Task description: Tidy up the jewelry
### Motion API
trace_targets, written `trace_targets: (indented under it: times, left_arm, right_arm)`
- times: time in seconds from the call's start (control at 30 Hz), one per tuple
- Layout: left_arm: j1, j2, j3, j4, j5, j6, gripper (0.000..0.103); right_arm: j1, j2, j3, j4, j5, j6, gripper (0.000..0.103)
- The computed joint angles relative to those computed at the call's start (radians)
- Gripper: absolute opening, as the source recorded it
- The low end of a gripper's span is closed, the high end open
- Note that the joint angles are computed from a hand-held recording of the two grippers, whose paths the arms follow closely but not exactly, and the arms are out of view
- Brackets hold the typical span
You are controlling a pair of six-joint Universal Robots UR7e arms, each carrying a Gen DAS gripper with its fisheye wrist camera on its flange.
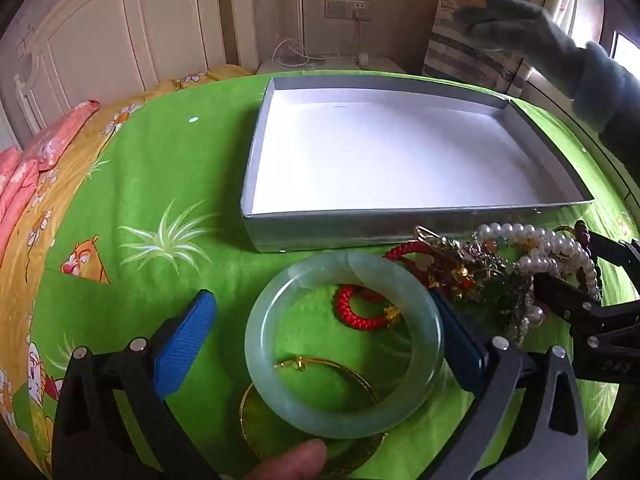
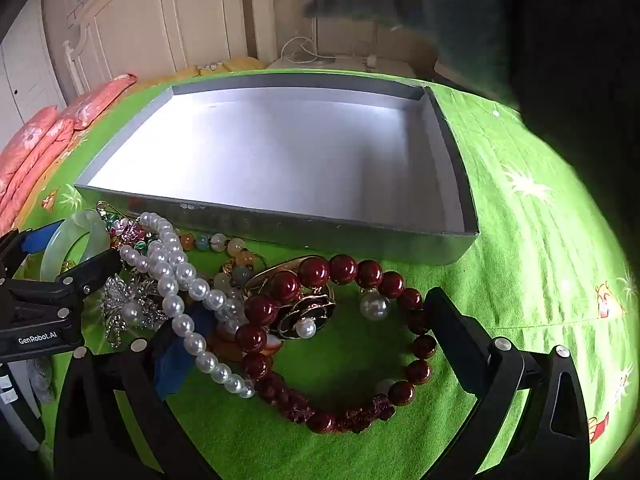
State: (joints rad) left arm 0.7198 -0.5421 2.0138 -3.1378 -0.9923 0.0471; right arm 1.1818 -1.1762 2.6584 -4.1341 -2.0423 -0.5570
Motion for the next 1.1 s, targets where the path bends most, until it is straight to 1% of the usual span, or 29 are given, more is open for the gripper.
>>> trace_targets:
  times: [0.07, 0.87, 1.1]
  left_arm:
    - [-0.002, 0.003, 0.002, -0.011, 0.007, 0.007, 0.101]
    - [-0.003, -0.004, 0.011, -0.014, 0.016, -0.002, 0.101]
    - [-0.007, 0.011, 0.003, -0.018, 0.018, -0.007, 0.101]
  right_arm:
    - [-0.002, 0.006, 0.001, -0.015, 0.005, -0.005, 0.099]
    - [-0.003, 0.007, 0.002, -0.018, 0.005, -0.006, 0.099]
    - [-0.001, 0.009, 0.002, -0.021, 0.004, -0.006, 0.099]
